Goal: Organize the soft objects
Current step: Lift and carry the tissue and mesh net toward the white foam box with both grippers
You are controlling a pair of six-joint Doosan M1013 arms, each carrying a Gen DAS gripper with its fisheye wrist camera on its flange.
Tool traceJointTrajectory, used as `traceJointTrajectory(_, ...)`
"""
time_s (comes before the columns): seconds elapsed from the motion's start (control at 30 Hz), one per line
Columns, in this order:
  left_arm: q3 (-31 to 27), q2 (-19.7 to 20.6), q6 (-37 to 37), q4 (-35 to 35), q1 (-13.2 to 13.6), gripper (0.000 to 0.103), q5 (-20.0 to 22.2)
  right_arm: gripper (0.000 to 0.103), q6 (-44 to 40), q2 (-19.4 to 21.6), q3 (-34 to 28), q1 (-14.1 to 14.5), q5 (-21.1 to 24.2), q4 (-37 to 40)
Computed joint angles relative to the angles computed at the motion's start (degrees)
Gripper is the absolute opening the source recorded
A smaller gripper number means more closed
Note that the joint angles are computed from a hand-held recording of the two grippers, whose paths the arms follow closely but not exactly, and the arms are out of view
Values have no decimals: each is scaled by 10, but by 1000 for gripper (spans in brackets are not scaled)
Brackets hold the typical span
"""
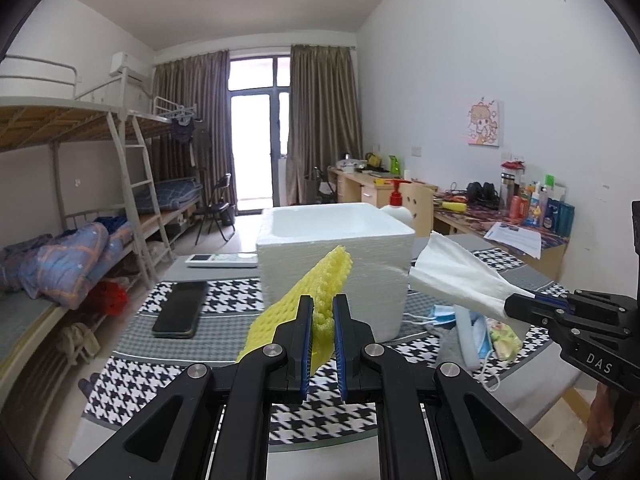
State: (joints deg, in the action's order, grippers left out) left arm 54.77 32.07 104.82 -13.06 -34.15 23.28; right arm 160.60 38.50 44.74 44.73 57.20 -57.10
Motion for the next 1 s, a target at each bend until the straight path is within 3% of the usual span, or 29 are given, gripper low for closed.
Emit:
traceJointTrajectory(0.47,-36,17,-71,63,5,10,17,11,-63,26,-60,-10,2,25)
traceJointTrajectory(1.0,-138,60,-88,75,7,10,62,11,-129,48,-129,-22,2,37)
